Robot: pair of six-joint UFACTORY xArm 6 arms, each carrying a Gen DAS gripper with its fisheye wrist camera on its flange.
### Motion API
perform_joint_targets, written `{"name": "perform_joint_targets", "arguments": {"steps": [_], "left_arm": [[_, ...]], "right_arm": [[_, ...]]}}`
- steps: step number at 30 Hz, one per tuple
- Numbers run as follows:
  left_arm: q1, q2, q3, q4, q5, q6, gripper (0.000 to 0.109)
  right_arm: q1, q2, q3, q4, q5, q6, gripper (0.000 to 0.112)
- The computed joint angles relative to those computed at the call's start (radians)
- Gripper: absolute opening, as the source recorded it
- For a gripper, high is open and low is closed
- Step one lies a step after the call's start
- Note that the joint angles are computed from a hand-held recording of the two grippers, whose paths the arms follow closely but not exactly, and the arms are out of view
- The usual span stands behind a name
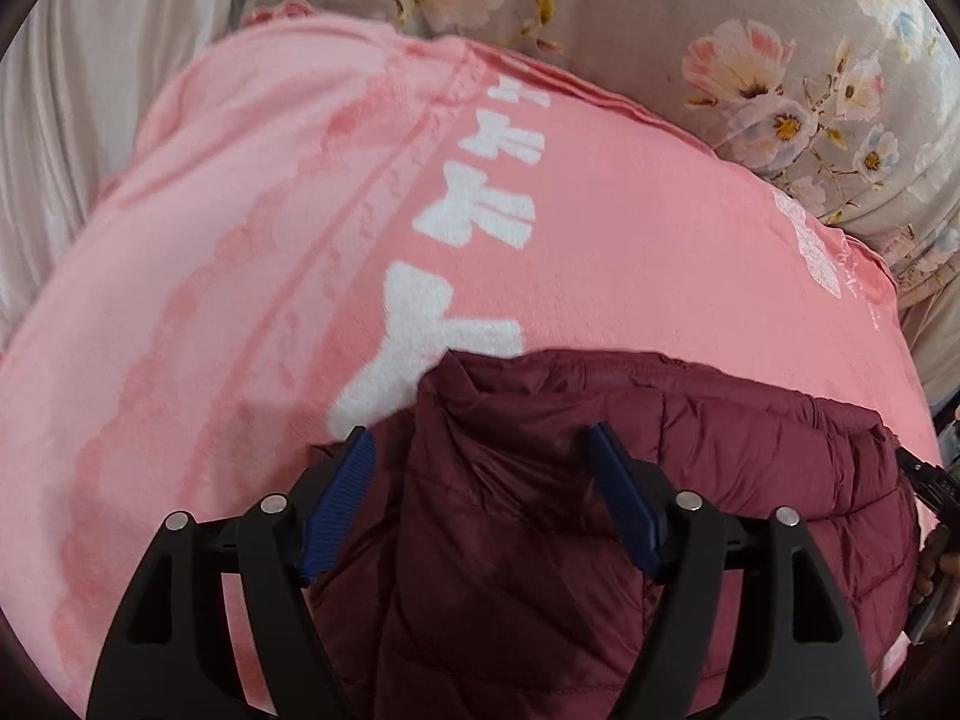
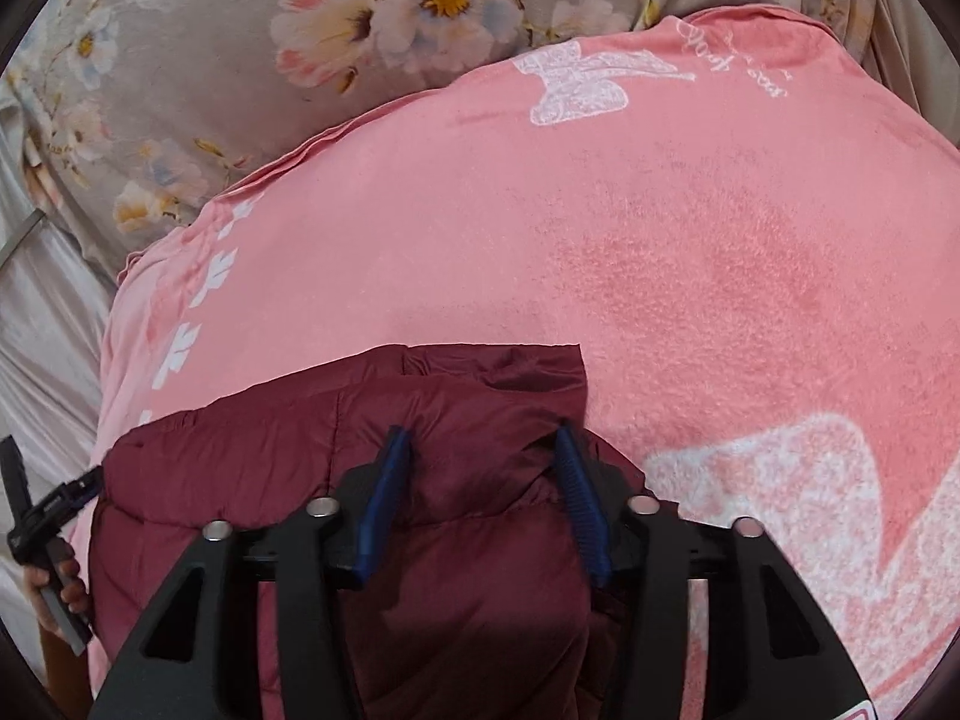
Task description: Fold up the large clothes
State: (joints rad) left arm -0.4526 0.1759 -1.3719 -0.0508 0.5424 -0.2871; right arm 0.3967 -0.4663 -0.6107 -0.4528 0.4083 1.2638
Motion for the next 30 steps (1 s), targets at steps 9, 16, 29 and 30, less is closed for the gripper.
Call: {"name": "perform_joint_targets", "arguments": {"steps": [9, 16, 29, 30], "left_arm": [[-0.005, 0.03, -0.104, -0.003, -0.005, 0.019, 0.004], [-0.013, 0.093, -0.092, 0.173, 0.021, -0.112, 0.003], [-0.042, 0.085, -0.082, 0.523, 0.069, -0.386, 0.007], [-0.047, 0.054, -0.074, 0.566, 0.073, -0.421, 0.007]], "right_arm": [[0.034, -0.147, -0.051, -0.354, 0.076, 0.289, 0.004], [0.017, 0.005, -0.006, -0.225, 0.105, 0.239, 0.003], [0.067, -0.031, -0.041, -0.253, 0.243, 0.255, 0.016], [0.108, -0.077, -0.049, -0.322, 0.281, 0.317, 0.016]]}}
